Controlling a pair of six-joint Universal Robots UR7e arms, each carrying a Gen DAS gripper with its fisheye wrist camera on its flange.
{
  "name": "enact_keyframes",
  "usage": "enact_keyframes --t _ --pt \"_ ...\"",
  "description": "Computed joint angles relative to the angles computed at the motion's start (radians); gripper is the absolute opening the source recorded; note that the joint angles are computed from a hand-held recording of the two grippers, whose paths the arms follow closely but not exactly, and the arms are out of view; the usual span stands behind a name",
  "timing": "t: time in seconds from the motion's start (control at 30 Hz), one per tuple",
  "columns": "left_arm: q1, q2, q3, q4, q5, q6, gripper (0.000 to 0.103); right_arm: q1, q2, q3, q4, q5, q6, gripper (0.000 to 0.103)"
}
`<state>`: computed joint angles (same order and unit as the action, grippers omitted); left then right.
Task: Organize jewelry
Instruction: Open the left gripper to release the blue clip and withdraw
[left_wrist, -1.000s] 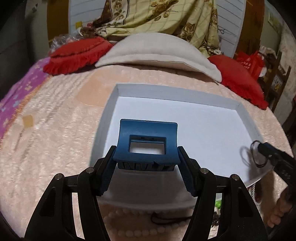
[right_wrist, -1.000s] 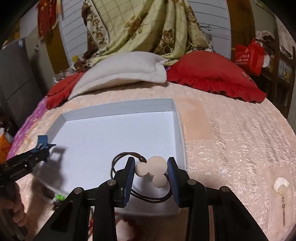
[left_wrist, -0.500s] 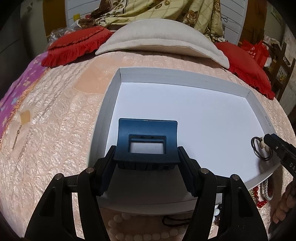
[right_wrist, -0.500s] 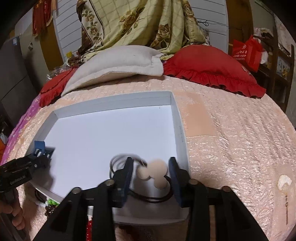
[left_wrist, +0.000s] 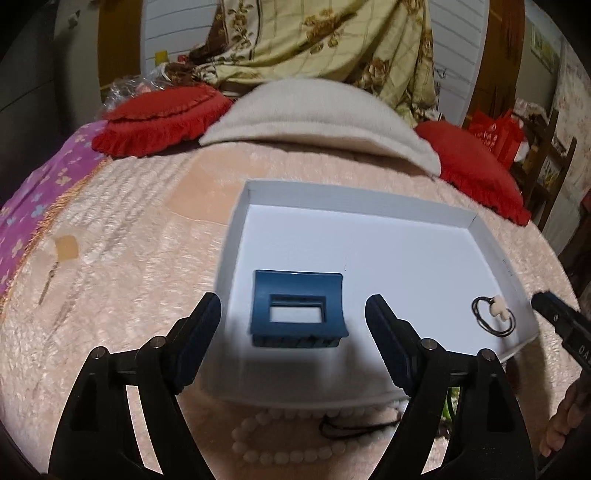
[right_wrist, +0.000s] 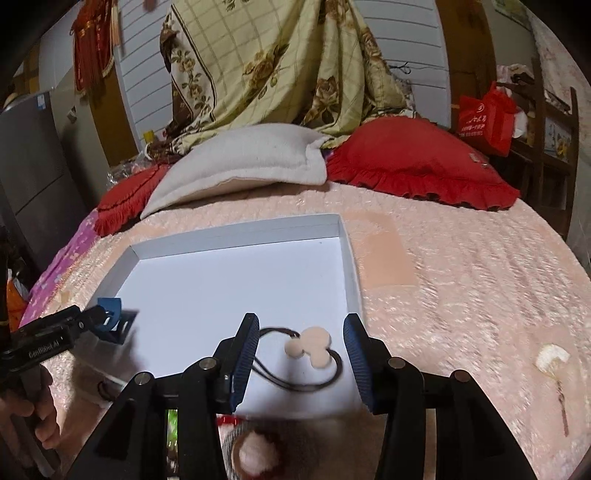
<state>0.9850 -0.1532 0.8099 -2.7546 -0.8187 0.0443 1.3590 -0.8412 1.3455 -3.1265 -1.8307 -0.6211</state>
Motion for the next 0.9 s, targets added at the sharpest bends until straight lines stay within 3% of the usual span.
enact_keyframes --t 0.17,0.37,0.47,0.53,0.67,0.8,0.87,0.9 --pt "-0.005 -0.127 0.221 -0.06 -0.05 -0.048 0.081 -0.009 -0.092 0.148 -0.039 -0.006 -0.012 0.046" --pt "-0.029 -0.197 0.381 -0.048 0.001 -0.078 0.081 -0.016 -0.156 0.266 -0.014 -0.058 -0.042 0.046" --pt "-0.026 -0.2 0.391 -0.01 0.039 -0.116 0.081 -0.023 -0.157 0.271 0.05 -0.066 -0.068 0.046" --pt "-0.02 -0.196 0.382 0.003 0.062 -0.123 0.081 -0.018 -0.139 0.266 0.031 -0.087 -0.108 0.046" --pt "-0.011 -0.184 0.354 0.024 0.089 -0.149 0.081 -0.025 -0.128 0.247 0.053 -0.036 -0.088 0.062" --pt "-0.011 -0.17 0.334 0.036 0.097 -0.142 0.081 -0.031 -0.133 0.238 0.088 0.085 -0.092 0.062" --pt "-0.013 -0.165 0.329 0.035 0.099 -0.134 0.081 -0.023 -0.118 0.223 0.11 0.096 -0.127 0.061" --pt "-0.014 -0.162 0.326 0.032 0.099 -0.128 0.081 -0.016 -0.106 0.219 0.098 0.075 -0.14 0.054"
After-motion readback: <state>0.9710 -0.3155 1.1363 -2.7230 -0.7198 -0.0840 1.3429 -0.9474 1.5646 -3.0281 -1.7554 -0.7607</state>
